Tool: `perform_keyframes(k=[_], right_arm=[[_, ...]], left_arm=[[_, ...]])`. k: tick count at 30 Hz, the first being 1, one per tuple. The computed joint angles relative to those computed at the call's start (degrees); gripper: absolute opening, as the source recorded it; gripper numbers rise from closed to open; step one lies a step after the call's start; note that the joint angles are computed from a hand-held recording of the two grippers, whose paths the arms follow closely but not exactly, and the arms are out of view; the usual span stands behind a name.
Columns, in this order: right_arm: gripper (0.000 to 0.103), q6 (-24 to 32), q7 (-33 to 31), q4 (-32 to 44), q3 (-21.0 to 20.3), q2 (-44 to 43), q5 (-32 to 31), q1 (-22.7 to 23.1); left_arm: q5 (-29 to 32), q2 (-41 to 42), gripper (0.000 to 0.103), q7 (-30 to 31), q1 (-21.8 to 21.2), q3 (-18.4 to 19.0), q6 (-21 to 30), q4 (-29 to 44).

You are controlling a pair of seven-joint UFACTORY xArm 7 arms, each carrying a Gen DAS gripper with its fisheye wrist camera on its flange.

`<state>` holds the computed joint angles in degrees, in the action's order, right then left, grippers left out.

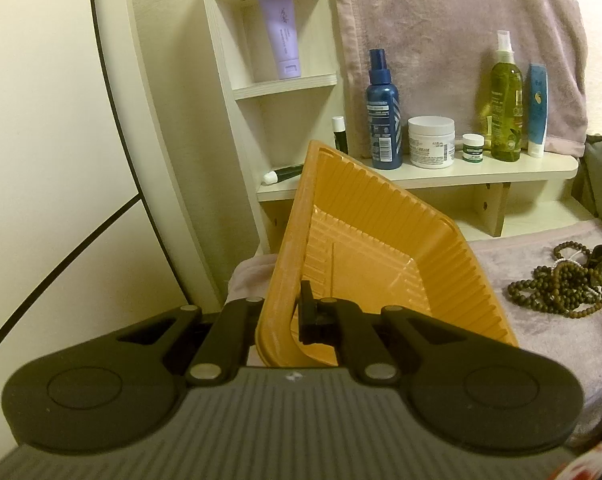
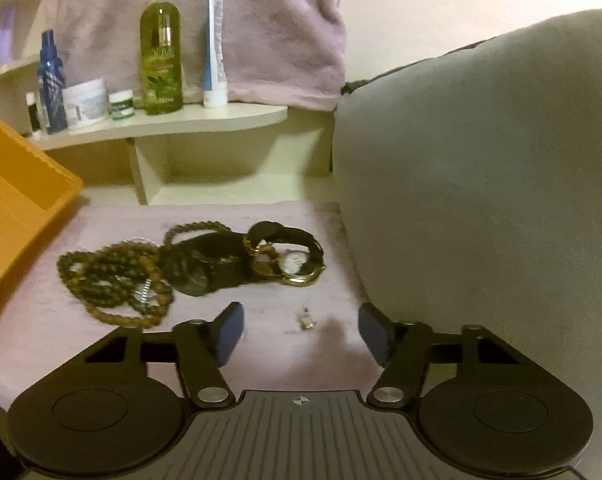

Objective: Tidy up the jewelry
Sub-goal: 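Grasp a small earring from the towel with the right gripper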

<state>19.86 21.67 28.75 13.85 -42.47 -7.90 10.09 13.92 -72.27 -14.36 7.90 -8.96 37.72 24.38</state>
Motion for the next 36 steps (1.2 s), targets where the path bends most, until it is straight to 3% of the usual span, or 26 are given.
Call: perform_keyframes(k=[2, 8, 15, 17, 23, 27, 36], right_arm=[[0.044, 0.01, 0.00, 0.65, 1.09, 1.33, -1.14, -0.99], [0.026, -0.24, 1.20, 1.66, 3.03, 4.48, -3.98, -2.90], [0.017, -0.24, 2.49, 2.05, 2.91, 5.48, -5.13, -2.78], [0.008, -0.15, 2.63, 2.12, 2.63, 5.61, -5.11, -2.50], [0.007, 0.55, 3.17, 2.38, 2.50, 4.55, -5.10, -1.78], [0.007, 0.21, 1.04, 4.12, 0.31, 4.26, -2.04, 2.89], [0.007, -5.92, -9.53, 12.06, -4.58, 11.32, 10.76, 20.88]], left_arm=[[-0.11, 0.15, 0.005, -0.04, 0.10, 0.08, 0.05, 0.09], [-0.09, 0.13, 0.005, 0.06, 0.20, 0.06, 0.10, 0.07], [-0.15, 0.05, 0.005, 0.20, 0.20, 0.15, 0.06, 0.01], [-0.17, 0.05, 0.005, 0.24, 0.19, 0.15, 0.05, 0.00], [-0.19, -0.01, 0.005, 0.20, 0.23, 0.08, 0.00, -0.05], [-0.21, -0.03, 0.005, 0.22, 0.20, 0.10, 0.03, -0.06], [-0.28, 0.03, 0.005, 0.24, 0.16, 0.17, 0.00, 0.01]])
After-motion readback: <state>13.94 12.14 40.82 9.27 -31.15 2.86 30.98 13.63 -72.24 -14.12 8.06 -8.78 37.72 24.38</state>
